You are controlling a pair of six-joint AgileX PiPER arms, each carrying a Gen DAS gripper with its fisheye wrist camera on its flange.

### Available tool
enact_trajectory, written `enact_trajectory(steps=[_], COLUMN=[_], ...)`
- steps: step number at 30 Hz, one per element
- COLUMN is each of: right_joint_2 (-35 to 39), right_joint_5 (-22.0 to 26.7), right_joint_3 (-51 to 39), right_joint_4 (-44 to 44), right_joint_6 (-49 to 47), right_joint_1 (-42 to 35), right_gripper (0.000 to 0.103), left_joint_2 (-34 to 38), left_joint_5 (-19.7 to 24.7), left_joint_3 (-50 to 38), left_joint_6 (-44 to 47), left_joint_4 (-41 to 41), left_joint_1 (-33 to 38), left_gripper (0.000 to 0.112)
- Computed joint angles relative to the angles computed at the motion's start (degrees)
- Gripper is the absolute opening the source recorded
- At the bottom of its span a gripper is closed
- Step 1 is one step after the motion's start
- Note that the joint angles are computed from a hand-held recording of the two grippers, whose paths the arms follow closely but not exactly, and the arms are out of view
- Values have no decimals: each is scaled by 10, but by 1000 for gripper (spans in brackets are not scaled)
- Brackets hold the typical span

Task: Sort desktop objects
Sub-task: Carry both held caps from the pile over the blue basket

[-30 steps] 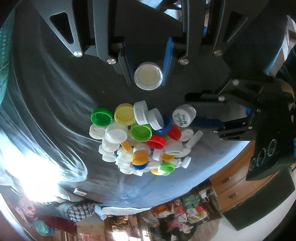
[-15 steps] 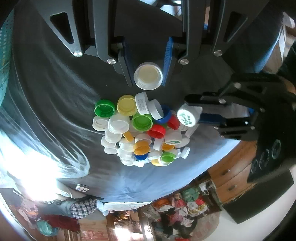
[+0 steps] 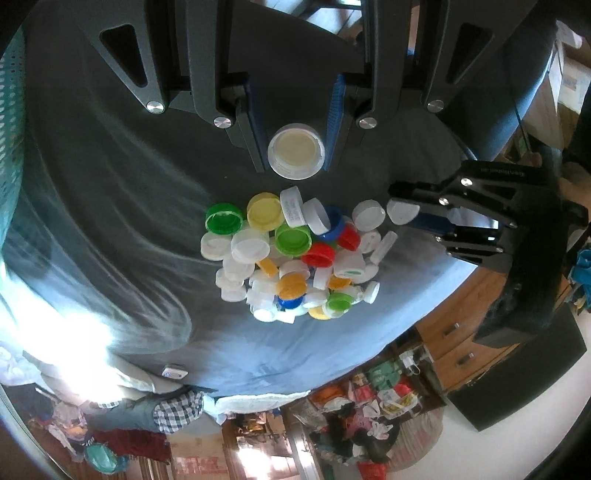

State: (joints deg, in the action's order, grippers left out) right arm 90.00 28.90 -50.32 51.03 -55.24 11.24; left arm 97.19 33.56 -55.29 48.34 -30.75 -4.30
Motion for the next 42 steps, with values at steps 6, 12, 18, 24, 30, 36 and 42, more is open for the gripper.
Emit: enact_trajectory(steps=[6, 12, 18, 24, 30, 36, 42], right_joint_2=[-46, -95, -134, -136, -113, -91, -70], right_joint_5=[-25, -2, 38, 86, 122, 142, 160], right_joint_3=[-12, -49, -87, -127, -163, -189, -207], right_joint_4=[-113, -221, -228, -192, -161, -141, -131], right_joint_6=[110, 203, 186, 127, 82, 52, 35], right_joint_1=[5, -42, -152, -291, -401, -474, -512], right_gripper=[32, 32, 32, 32, 32, 32, 32], left_joint_2=[-65, -55, -1, 73, 159, 248, 310], left_joint_5=[-84, -131, -117, -63, 4, 84, 141], left_joint_3=[20, -42, -150, -276, -419, -575, -684], left_joint_6=[-94, -290, -488, -614, -648, -632, -609], left_joint_4=[19, 149, 315, 444, 491, 489, 472], left_joint_1=[-69, -136, -219, -315, -388, -428, -443], left_gripper=[25, 25, 25, 25, 25, 25, 25])
